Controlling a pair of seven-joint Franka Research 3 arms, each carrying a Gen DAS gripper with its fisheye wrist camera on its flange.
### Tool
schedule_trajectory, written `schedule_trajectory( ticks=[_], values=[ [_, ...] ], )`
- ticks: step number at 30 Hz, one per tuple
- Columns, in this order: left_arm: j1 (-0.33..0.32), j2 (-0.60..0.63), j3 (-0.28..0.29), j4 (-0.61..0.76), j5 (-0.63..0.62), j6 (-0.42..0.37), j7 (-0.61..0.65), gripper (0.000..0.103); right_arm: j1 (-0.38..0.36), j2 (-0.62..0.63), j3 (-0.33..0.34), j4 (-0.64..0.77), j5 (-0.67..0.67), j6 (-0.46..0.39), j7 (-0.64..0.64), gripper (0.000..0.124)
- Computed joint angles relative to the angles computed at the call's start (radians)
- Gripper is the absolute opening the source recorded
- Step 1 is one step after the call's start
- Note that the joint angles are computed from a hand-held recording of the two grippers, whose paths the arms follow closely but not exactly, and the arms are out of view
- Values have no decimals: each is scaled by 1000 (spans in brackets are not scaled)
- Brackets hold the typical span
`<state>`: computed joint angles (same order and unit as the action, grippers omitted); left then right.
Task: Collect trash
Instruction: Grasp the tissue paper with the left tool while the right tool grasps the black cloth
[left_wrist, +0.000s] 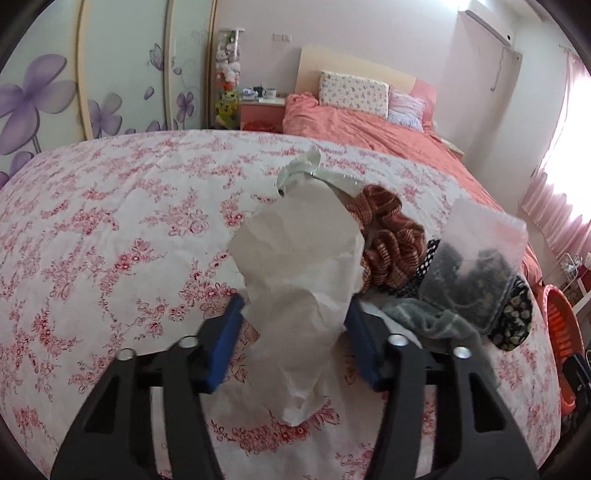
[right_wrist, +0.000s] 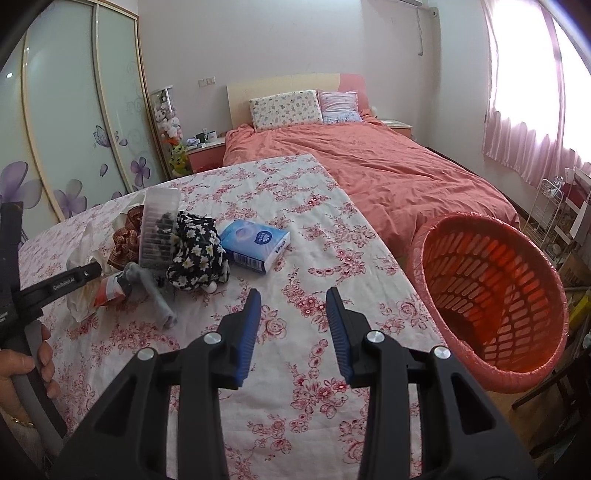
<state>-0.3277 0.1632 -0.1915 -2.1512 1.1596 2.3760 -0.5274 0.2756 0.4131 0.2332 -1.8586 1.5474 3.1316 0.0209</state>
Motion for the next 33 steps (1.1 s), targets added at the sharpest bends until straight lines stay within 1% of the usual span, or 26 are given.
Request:
schedule_trajectory(
  ticks=[1, 2, 3, 4, 11, 13, 18, 20, 22, 24, 25, 26, 27, 28, 29, 31, 33],
  values=[
    [1, -1, 1, -3, 7, 10, -5, 43, 1, -2, 1, -1, -2, -1, 1, 37],
    [0, -4, 2, -7, 20, 11, -11, 42, 2, -3, 2, -1, -1, -2, -1, 37],
    [-3, -7, 0, -7, 27, 2, -11, 35, 3, -3, 3, 0, -2, -4, -2, 37],
    [-7, -11, -3, -8, 34, -10, -11, 32, 4, -5, 4, 0, -2, -7, -3, 37],
    [-4, -62, -16, -58, 62, -24, -68, 27, 6, -13, 15, 11, -43, -54, 41, 37],
    [0, -81, -22, -77, 67, -28, -83, 27, 9, -10, 17, 18, -70, -73, 67, 37],
    [10, -125, -40, -113, 73, -45, -99, 27, 24, 21, 29, 45, -180, -75, 162, 37],
    [12, -140, -47, -124, 72, -51, -99, 27, 39, 44, 21, 63, -273, -88, 262, 36],
    [17, -149, -52, -130, 72, -49, -98, 27, 68, 72, -6, 87, -383, -107, 382, 34],
    [20, -155, -55, -136, 75, -47, -97, 27, 87, 94, -26, 106, -464, -112, 467, 32],
    [21, -156, -57, -137, 76, -45, -95, 27, 110, 110, -54, 121, -523, -124, 534, 31],
    [23, -156, -59, -138, 76, -43, -93, 27, 133, 126, -85, 135, -582, -140, 600, 27],
    [26, -157, -57, -142, 81, -35, -93, 27, 138, 134, -95, 142, -618, -152, 636, 16],
    [27, -156, -57, -142, 82, -31, -91, 27, 139, 143, -100, 151, -650, -170, 665, 10],
    [28, -155, -59, -140, 80, -28, -89, 27, 122, 145, -82, 150, -656, -167, 663, 6],
    [24, -154, -63, -137, 80, -31, -86, 27, 42, 126, 10, 126, -615, -151, 589, 4],
    [23, -153, -64, -134, 83, -30, -84, 27, -23, 108, 85, 104, -585, -127, 540, 4]
  ],
)
